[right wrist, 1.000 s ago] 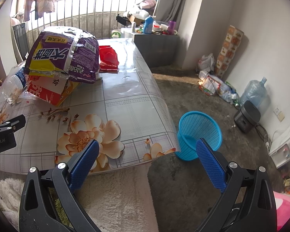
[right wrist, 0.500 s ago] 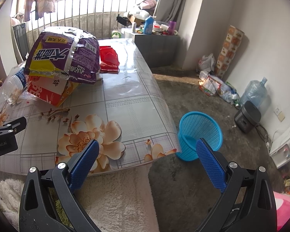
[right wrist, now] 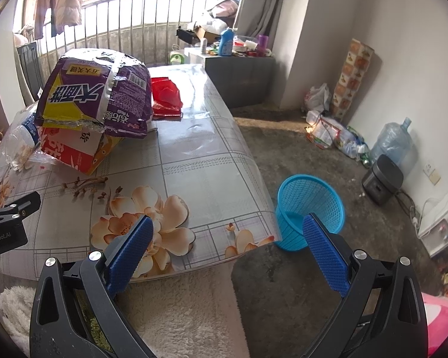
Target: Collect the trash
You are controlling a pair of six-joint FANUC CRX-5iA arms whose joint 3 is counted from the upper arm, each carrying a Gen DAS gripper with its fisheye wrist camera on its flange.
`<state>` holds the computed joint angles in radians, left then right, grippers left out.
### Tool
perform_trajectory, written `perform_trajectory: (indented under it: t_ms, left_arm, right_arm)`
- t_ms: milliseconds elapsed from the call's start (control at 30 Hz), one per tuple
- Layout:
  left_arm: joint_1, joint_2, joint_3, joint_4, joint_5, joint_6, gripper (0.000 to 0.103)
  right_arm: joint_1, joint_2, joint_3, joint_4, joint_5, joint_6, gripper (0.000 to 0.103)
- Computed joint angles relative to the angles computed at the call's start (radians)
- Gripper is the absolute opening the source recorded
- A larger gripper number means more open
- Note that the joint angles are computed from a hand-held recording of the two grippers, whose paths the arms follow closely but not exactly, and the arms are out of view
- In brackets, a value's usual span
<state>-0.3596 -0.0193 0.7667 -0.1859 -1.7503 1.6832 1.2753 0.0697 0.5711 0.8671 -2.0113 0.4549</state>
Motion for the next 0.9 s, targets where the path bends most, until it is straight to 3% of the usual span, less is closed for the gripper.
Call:
perform_trajectory:
  t_ms: [333, 700, 900]
  left_arm:
    - [0.098, -0.03, -0.04, 0.115, 0.136, -0.098, 0.098]
    - [0.318, -0.097, -0.145, 0.327, 0.375, -0.164, 0.098]
    - [0.445, -0.094, -0.205, 0.547, 0.432, -0.222, 0.098]
  right_arm:
    - [-0.025, 0.016, 0.022, 0.058, 0.075, 0.007, 0.096]
    - [-0.106, 0.065, 0.093, 0.083, 0.297, 0.102, 0.096]
    - [-0.158, 0.078, 0.136, -0.005, 0.379, 0.087, 0.095]
